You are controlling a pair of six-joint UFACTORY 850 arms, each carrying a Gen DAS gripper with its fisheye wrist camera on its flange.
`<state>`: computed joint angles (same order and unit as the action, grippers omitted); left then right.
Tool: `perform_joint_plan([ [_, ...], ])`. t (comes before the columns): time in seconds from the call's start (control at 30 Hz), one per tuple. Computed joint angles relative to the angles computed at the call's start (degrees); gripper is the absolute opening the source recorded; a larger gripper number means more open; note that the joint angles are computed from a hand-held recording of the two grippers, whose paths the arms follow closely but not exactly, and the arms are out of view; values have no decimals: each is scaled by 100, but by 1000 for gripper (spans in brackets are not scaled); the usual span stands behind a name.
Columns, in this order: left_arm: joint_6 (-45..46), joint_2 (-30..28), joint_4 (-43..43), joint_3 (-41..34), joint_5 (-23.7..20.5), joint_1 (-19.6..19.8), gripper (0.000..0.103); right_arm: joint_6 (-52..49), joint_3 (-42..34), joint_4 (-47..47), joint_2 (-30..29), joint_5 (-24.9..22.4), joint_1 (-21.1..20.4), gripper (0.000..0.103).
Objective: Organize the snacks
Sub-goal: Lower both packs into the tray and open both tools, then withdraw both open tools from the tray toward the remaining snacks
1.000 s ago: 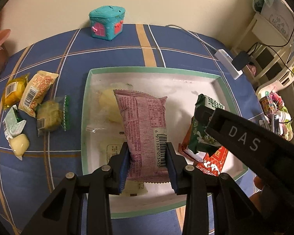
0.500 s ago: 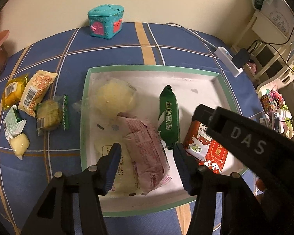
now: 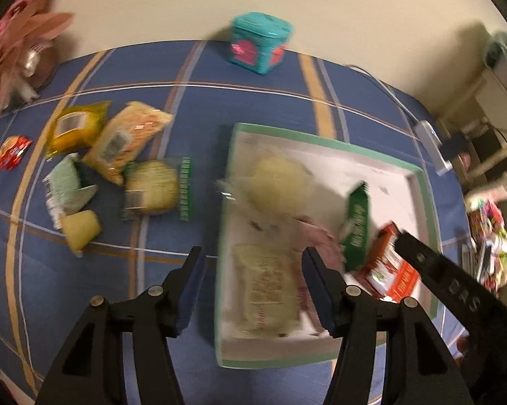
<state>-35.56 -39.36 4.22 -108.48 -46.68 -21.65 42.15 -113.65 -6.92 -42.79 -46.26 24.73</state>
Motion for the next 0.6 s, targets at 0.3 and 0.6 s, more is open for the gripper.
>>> perform_joint_plan([
  [0.3,-981,347,534,543,25,264,77,-183,-208,-67,-85,-209,183,56],
  [0.6,-1356,596,992,847,116,351,89,-256,-272,-157,-71,-231,342,85],
])
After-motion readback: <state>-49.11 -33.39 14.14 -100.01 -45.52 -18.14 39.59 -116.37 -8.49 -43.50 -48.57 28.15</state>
